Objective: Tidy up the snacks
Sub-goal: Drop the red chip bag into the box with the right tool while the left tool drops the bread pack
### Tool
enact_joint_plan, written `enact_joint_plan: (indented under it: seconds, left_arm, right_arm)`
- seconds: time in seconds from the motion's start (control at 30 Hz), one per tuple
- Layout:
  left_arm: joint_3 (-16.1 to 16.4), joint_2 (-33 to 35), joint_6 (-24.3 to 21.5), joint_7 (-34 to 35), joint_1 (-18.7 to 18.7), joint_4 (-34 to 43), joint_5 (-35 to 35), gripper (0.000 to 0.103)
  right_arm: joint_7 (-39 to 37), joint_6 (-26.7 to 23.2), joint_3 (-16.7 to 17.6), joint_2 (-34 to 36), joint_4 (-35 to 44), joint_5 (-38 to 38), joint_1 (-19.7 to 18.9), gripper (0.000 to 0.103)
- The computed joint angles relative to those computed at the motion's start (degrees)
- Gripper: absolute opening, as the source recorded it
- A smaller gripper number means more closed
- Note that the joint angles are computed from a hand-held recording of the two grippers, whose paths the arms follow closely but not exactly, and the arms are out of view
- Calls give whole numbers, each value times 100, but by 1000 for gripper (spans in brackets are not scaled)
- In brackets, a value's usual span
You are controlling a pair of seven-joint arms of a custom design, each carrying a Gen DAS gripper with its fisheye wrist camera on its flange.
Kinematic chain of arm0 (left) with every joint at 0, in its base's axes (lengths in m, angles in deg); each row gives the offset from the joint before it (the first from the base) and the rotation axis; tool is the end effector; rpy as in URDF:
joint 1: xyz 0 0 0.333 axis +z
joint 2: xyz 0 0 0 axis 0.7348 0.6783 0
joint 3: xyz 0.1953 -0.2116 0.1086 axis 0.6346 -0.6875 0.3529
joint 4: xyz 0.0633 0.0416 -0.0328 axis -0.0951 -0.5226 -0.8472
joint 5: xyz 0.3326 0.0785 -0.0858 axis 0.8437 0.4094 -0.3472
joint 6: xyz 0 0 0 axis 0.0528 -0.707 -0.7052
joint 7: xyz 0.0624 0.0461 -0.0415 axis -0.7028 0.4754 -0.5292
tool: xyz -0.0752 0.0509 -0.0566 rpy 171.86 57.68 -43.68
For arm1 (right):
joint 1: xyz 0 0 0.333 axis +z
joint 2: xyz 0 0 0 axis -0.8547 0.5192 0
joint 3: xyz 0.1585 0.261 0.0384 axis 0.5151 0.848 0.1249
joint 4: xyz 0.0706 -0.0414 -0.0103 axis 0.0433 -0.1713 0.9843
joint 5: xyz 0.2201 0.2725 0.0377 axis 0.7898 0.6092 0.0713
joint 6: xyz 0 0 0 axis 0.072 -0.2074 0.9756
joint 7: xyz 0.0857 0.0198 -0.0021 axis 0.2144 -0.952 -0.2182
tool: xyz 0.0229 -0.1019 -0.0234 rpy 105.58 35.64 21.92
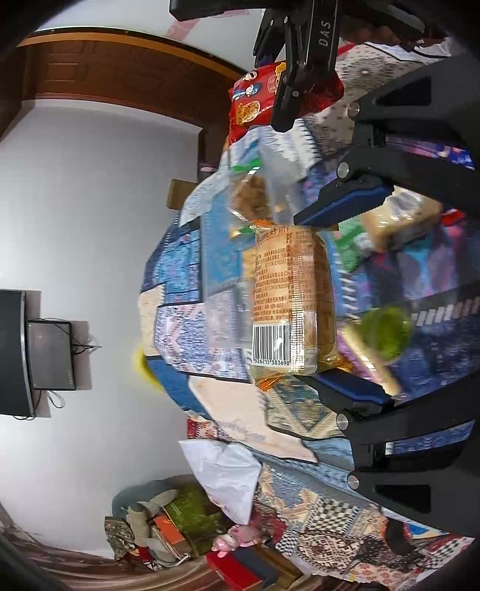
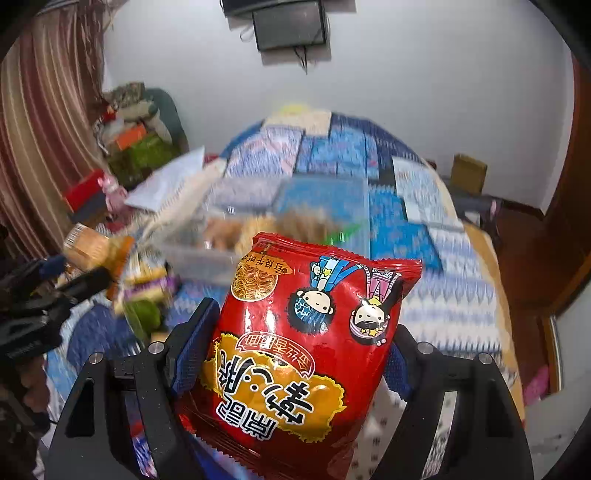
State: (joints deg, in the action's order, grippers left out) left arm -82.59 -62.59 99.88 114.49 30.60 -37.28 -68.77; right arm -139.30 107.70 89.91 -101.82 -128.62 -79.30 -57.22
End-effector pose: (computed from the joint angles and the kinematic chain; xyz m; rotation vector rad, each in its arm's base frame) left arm 0.4914 -0.2304 0.4320 -1.1473 2.2380 -1.1654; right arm 0.3765 0.1304 0.4214 -1.5091 1.8934 -0.7278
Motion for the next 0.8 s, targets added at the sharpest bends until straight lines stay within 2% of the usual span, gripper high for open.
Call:
enact_joint_plan:
  seconds: [0.2, 0.33, 0.4, 0.57, 0.67, 0.8]
  left_arm:
    - [-40, 379, 51, -680, 30, 474, 745, 73]
    - [24, 744, 83, -1639, -1, 731, 1860, 73]
    - [230, 942, -60, -2324, -124, 867, 2607, 73]
    - [619, 1400, -253, -3402, -404, 1211, 4002, 73]
    - [887, 1672, -586, -4093, -567, 1520, 4717, 73]
    - [971, 1958, -881, -4682, -597, 1879, 5348, 73]
  right_arm:
    - [686, 64, -79, 459, 727, -831, -9, 77]
    - [886, 117, -330, 858, 1177, -1138, 179, 77]
    - [879, 146, -433, 1124, 1438, -1152, 252, 77]
    - [360, 177, -594, 1568, 1823, -721, 365, 77]
    - [-163, 206, -656, 1830, 1993, -265, 415, 77]
    - [-784, 236, -751, 2141, 2160, 332, 489, 77]
